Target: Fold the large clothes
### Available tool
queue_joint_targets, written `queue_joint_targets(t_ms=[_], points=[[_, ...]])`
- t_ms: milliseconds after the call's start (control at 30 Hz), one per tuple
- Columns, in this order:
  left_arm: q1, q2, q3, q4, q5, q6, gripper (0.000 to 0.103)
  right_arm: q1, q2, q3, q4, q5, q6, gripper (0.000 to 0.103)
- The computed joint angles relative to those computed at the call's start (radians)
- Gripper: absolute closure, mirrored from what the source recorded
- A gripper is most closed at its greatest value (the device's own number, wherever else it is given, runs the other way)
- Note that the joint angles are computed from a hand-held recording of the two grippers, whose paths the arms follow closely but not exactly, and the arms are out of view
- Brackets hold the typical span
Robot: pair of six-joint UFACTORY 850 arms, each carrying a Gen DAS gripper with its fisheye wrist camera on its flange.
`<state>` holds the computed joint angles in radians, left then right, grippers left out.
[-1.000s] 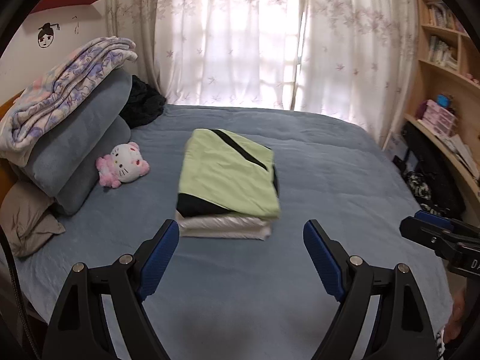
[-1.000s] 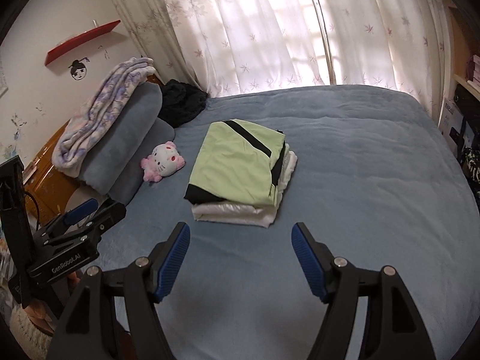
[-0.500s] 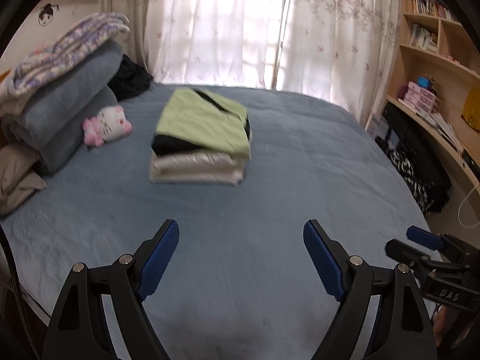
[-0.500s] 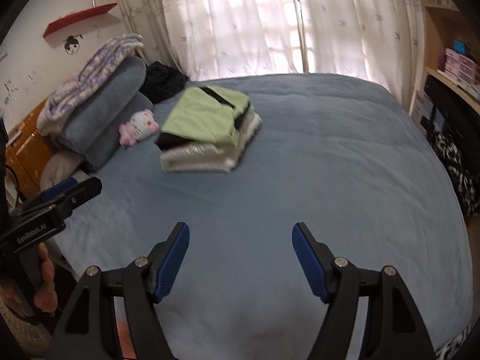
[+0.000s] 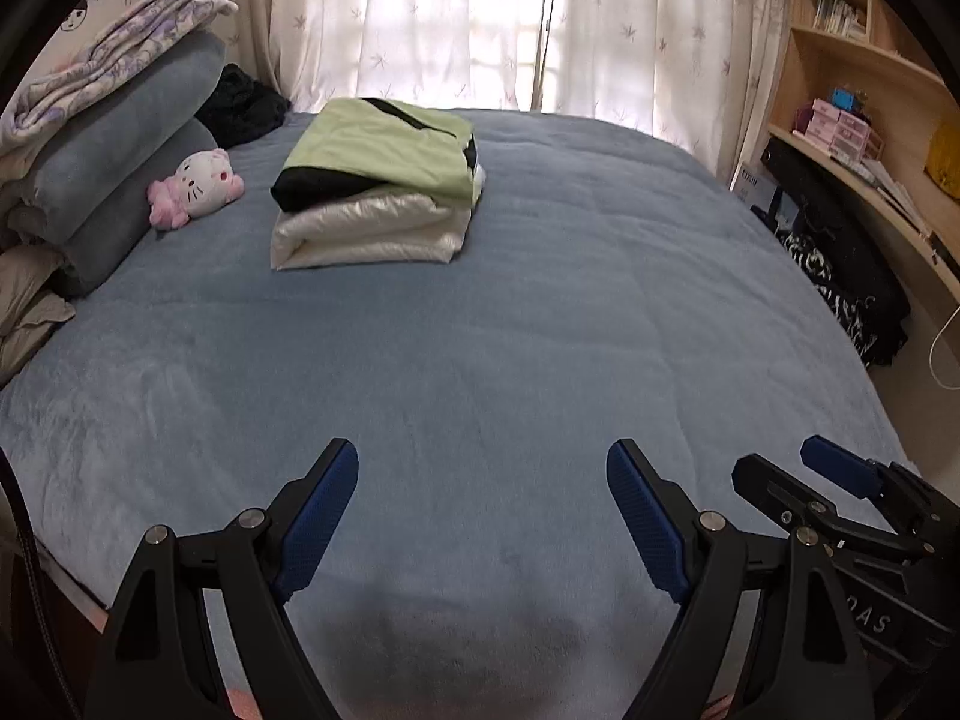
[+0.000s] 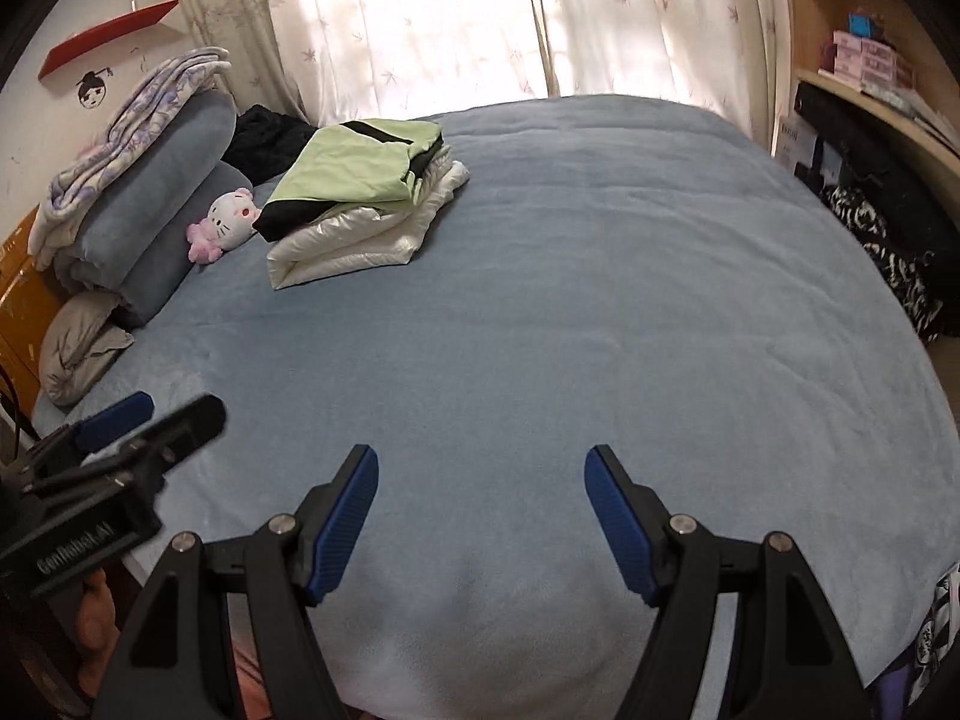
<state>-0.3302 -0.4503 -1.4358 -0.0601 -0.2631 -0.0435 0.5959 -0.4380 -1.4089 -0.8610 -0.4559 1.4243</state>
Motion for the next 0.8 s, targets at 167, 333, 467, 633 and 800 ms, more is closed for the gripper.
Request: queue_joint_targets(t_ms=[167,333,467,633,800], points=[[-0.007,0.005,0.026,0.046,-0.005,-0.020,0.019,0.007,-0.006,0.012,0.000,0.003,0.010,0.031],[-0.013,0.002,0.032,0.092,-0.014,-0.052,0.019,0.004,-0.009,0.021,0.014,0.014,0.015,0.031],[-0.014,0.000,0.029,0.097,-0.030,-0.062,0.019,0.006,-0.008,0.024,0.014,0.010,0.022,0.031],[-0.015,-0.003,0.026,0.106,-0.042,-0.077,0.019,0.010,-0.006,0.027,0.008,0.002,0.030,0.031],[-0.021,-0.003,0.026,0.144,-0.046,-0.117,0.019,0.013,-0.004,0.029,-0.011,-0.002,0.047,0.031]])
